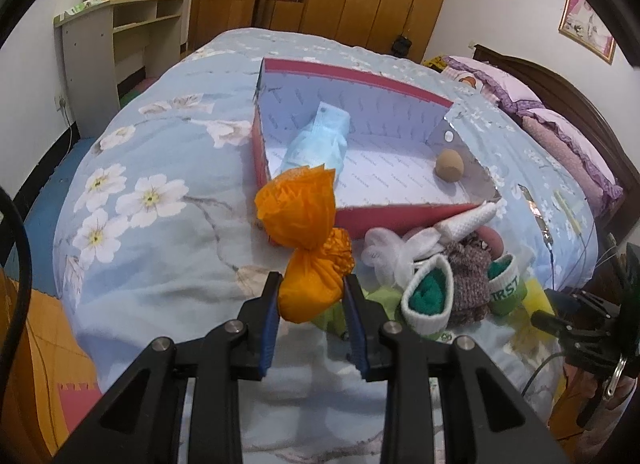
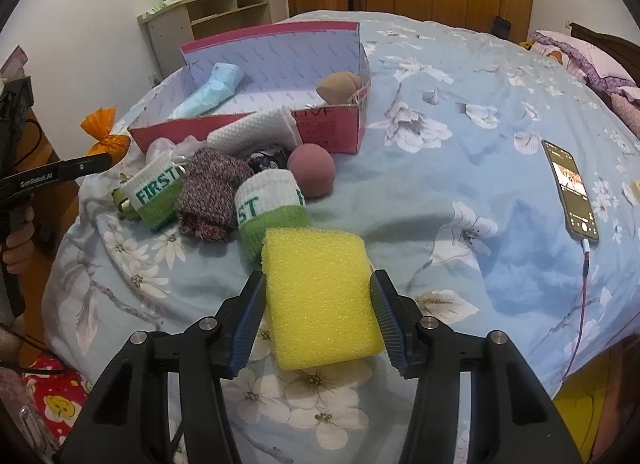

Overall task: Organize soft objects
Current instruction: 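Carry the orange cloth over the box with the left gripper while the right gripper lifts the sponge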

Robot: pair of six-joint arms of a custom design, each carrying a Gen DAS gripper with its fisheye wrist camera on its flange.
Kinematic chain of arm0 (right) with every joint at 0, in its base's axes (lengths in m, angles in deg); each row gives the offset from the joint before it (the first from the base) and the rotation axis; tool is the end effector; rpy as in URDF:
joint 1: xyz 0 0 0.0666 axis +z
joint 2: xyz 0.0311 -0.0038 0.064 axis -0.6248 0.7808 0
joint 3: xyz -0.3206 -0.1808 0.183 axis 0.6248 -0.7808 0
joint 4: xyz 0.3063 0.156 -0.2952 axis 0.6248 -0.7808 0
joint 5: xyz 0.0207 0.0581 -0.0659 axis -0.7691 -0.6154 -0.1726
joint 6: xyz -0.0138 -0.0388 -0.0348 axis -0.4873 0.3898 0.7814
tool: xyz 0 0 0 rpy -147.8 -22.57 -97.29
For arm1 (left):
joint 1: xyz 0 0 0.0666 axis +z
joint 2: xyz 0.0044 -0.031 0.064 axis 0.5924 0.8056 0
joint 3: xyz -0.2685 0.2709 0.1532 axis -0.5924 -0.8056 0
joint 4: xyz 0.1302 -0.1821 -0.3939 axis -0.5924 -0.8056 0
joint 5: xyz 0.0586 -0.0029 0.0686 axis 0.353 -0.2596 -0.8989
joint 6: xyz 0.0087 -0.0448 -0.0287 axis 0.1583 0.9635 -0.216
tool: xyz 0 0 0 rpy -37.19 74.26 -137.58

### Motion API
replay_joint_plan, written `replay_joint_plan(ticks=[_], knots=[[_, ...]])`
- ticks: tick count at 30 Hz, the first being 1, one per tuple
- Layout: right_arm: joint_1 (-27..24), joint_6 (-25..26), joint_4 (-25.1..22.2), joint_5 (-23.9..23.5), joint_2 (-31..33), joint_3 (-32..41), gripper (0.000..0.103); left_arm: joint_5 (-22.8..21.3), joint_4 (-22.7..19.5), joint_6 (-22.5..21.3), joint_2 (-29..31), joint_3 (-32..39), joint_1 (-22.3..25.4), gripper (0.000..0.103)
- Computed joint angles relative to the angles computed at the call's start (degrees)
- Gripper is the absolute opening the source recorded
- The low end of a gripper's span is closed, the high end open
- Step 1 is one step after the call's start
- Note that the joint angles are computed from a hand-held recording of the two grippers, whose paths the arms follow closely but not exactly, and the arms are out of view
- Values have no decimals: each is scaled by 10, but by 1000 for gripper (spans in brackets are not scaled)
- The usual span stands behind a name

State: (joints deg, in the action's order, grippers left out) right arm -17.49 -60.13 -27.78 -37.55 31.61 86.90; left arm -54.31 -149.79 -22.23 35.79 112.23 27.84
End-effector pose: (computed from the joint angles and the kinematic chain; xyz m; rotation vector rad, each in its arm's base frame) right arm 0.2885 0.1114 0.4984 -0.3279 2.4776 0.2008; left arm 0.3085 -0.0502 0.5090 0.0099 2.4102 -0.2821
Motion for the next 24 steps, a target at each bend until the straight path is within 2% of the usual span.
replay_joint_plan(ticks=[11,24], knots=[[-6,2,5,8,-3,10,54,-4,15,-9,25,27,-11,31],[-13,2,20,7,0,25,54,-32,51,-18,84,75,-18,32]])
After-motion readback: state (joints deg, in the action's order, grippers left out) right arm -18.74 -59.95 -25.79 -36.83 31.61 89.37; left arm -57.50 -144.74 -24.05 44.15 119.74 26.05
